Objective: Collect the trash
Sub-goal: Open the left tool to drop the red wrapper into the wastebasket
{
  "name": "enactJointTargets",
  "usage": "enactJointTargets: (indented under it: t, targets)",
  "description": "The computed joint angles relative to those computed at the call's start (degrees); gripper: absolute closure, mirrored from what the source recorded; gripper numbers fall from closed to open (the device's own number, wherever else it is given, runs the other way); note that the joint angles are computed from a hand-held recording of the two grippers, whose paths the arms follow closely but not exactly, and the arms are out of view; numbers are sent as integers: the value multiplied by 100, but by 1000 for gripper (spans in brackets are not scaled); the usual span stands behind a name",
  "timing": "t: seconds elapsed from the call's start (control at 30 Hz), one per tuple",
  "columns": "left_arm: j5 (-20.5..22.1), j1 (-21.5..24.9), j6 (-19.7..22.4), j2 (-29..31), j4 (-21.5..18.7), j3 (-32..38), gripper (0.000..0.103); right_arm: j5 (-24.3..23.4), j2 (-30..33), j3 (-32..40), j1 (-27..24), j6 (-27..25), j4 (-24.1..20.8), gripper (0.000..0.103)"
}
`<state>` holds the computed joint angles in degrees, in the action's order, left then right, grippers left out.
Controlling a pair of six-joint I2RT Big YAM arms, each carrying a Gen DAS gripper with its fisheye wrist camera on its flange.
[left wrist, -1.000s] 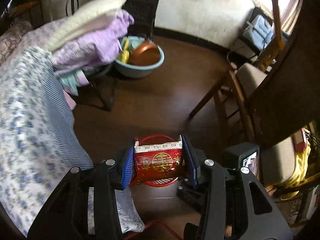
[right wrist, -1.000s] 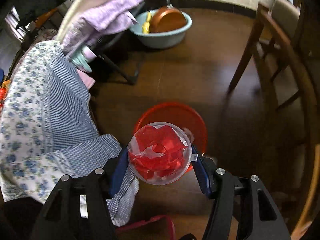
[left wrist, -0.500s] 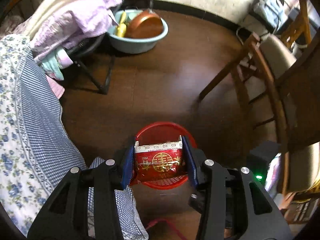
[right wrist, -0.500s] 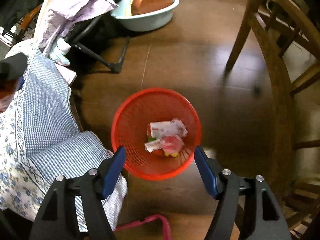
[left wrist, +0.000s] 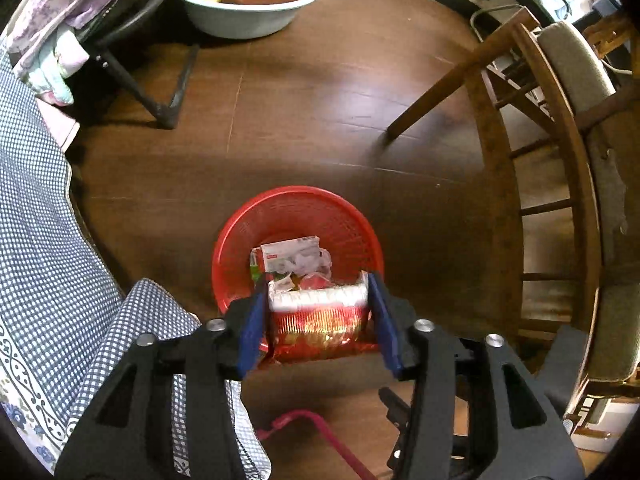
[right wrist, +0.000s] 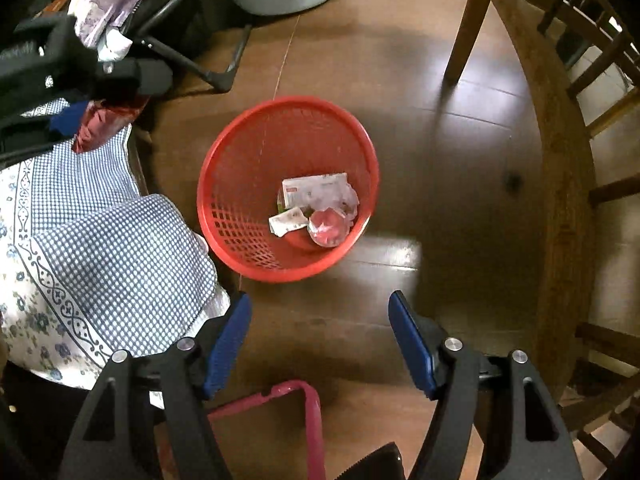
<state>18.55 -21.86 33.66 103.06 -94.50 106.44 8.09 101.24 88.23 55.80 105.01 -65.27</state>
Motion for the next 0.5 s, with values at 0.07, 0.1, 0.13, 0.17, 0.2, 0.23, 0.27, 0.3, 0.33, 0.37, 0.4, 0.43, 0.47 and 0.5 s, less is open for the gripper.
enactJointTargets:
  t: [0.07,0.1,0.13,0.17,0.2,0.23,0.27,0.3,0.33,0.37,0.4,0.43,0.47,0.5]
  targets:
    - [51,-1,-6,-30,15,15,34,-3,-6,-9,2,0,21,33]
    - [72,3,-24,-36,11,34,28,-2,-6,-1,2,-11,20,33]
    - [143,15,-55,-52,12,54,23,-3,-1,22,-3,-32,1,33]
    - [192,22,-72,-57,4,74,22,2,4,53,1,-48,-37,33]
    - [211,22,-86,-44,-26,111,22,7,2,73,4,-61,-67,33]
    - [219,23,-114,-28,-64,160,22,22,-1,99,14,-70,-109,33]
    - [245,27,-137,-19,-89,198,22,45,-12,119,26,-65,-154,33]
    - [267,30,-175,-25,-69,202,22,59,-35,138,34,-54,-205,33]
    - [283,40,-216,-25,-75,257,22,75,-53,152,47,-26,-250,33]
    - [310,43,-245,-17,-78,303,21,83,-72,157,58,13,-282,33]
    - [351,63,-263,-15,-95,364,21,84,-90,156,63,47,-294,33]
    - [414,110,-287,-18,-115,452,21,83,-96,176,69,65,-325,33]
    - [474,153,-315,-14,-139,536,21,86,-108,196,71,66,-370,33]
    - [557,198,-356,-18,-165,607,21,101,-105,252,84,68,-450,33]
